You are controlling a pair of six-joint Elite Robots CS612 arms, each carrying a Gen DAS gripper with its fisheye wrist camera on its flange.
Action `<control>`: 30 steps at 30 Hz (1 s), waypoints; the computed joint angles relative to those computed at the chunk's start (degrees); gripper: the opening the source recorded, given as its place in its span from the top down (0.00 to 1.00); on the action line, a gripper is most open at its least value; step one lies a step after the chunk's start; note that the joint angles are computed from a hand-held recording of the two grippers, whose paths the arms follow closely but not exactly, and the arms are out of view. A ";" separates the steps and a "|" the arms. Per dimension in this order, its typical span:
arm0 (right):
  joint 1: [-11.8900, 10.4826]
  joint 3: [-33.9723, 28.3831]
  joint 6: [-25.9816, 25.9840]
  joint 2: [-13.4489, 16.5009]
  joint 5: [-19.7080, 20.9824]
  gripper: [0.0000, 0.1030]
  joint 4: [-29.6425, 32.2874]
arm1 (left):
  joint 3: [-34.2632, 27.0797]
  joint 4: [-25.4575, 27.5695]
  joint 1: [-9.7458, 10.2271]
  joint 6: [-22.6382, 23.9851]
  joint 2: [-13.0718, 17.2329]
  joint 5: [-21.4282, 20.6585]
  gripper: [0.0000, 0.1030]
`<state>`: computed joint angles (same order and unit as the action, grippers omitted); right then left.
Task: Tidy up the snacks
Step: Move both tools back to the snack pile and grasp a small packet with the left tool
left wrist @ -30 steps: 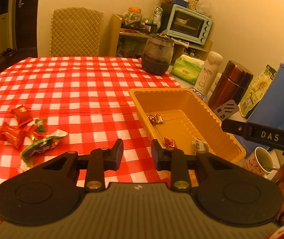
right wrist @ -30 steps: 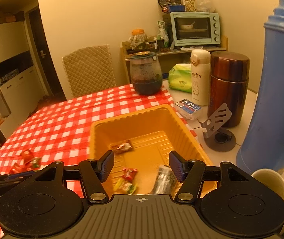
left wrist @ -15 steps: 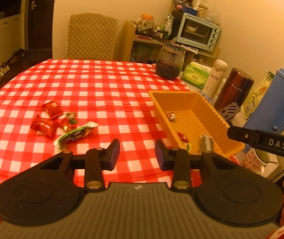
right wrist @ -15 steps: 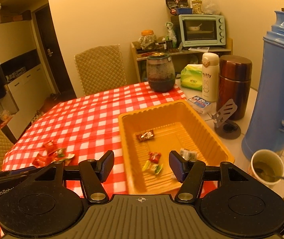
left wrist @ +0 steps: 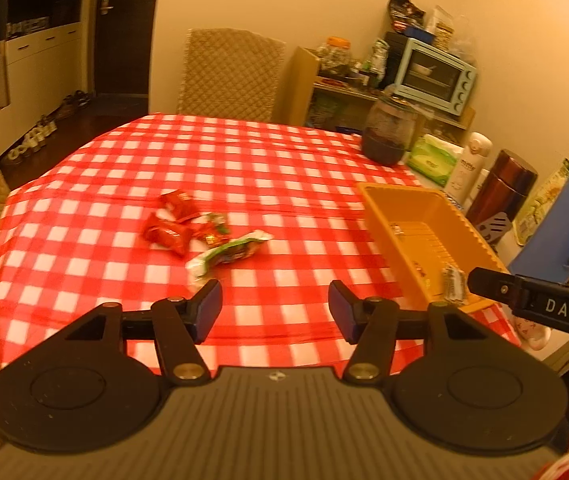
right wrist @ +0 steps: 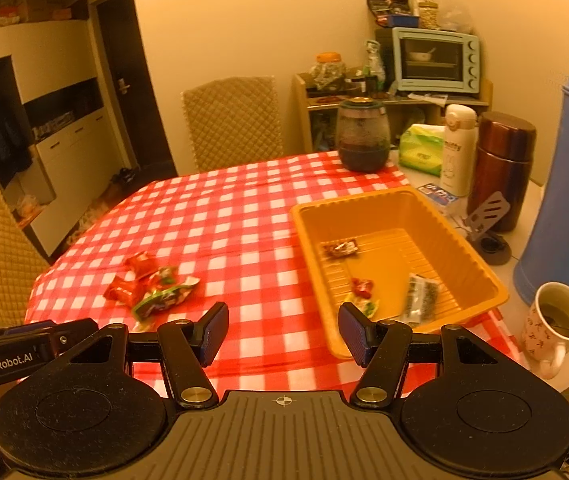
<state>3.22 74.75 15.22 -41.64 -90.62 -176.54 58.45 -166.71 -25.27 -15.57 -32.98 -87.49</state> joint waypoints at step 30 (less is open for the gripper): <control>1.61 -12.44 -2.80 8.91 5.78 0.41 7.05 | -8.68 6.73 3.62 7.85 6.39 2.76 0.17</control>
<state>4.83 62.32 12.42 -32.73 -84.84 -169.49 49.77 -159.98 -21.65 -7.71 -26.59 -84.73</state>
